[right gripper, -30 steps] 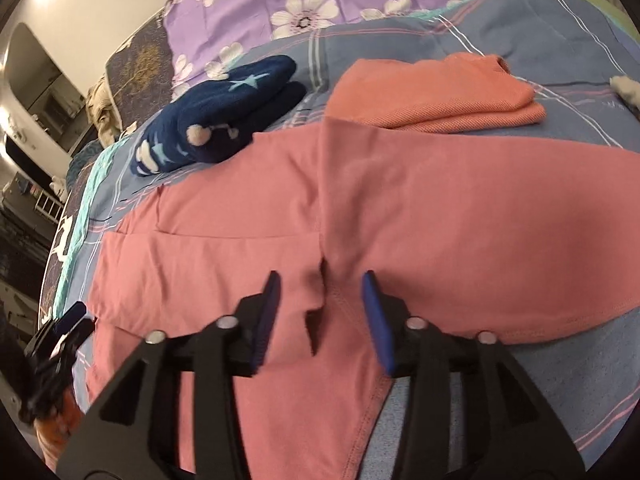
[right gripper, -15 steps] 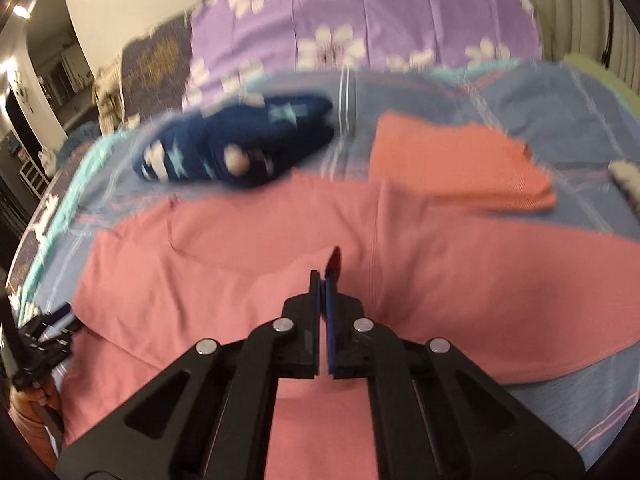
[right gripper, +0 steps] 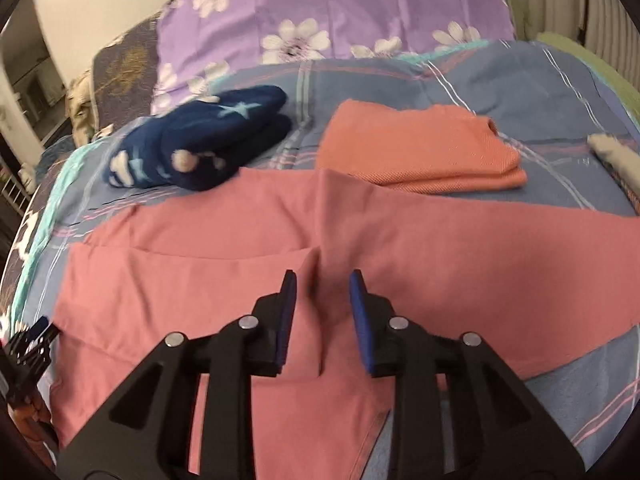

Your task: Fold small clothes

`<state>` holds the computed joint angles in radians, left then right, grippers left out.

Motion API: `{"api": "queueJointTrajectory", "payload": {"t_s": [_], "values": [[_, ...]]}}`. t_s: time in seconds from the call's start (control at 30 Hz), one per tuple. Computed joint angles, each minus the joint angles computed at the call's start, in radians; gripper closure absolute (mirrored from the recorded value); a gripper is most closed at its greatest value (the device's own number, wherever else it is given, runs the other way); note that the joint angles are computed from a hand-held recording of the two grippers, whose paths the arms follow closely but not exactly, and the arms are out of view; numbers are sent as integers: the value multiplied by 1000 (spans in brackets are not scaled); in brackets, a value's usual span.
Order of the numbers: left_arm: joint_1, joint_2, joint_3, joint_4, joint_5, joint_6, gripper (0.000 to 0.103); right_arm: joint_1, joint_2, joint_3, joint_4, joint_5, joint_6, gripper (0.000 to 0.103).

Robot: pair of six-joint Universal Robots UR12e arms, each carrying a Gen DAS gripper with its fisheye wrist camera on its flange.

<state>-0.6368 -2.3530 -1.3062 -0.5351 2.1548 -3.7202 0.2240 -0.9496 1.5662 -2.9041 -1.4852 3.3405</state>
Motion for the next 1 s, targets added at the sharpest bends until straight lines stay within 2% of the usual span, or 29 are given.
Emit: {"api": "queueJointTrajectory", "payload": {"t_s": [0.07, 0.17, 0.2, 0.23, 0.3, 0.33, 0.4, 0.43, 0.47, 0.53, 0.7, 0.77, 0.8, 0.87, 0.9, 0.93, 0.97, 1.0], "values": [[-1, 10, -15, 85, -31, 21, 91, -3, -8, 9, -11, 68, -27, 74], [-3, 8, -7, 201, -64, 62, 94, -6, -3, 6, 10, 162, -66, 83], [-1, -1, 10, 220, -84, 85, 94, 0, 1, 0, 30, 142, -69, 83], [1, -12, 29, 211, -99, 93, 94, 8, 7, -8, 50, 107, -67, 83], [9, -45, 86, 129, -132, 92, 93, 27, 36, -38, 124, -32, -51, 86], [12, -65, 117, 64, -124, 88, 93, 29, 45, -37, 112, -55, -50, 90], [17, -94, 153, -49, -107, 61, 92, 24, 47, -2, 7, -39, -75, 90], [22, -99, 149, -56, -120, 40, 92, 26, 47, 2, -3, -49, -89, 90], [21, -92, 134, -21, -120, 40, 92, 31, 45, 7, -9, -72, -114, 90], [24, -81, 125, -26, -137, 24, 91, 30, 42, 11, -12, -74, -137, 90], [15, -78, 125, -33, -97, 31, 91, 6, 18, 35, -14, 1, -34, 92], [14, -64, 98, 52, -112, 24, 91, -1, 10, 48, -56, 33, -23, 92], [14, -58, 86, 128, -124, 38, 91, -3, 9, 51, -82, 46, -40, 92], [10, -62, 93, 199, -109, 74, 91, 0, 10, 45, -94, 50, -58, 92], [9, -68, 107, 204, -107, 92, 91, 1, 13, 35, -70, 49, -54, 92], [10, -79, 133, 171, -119, 101, 90, 2, 16, 22, -28, 44, -51, 92], [12, -91, 160, 120, -138, 99, 88, 9, 29, 3, 25, 12, -48, 92], [15, -106, 185, 58, -157, 96, 86, 12, 44, -7, 35, -8, -49, 93]]}}
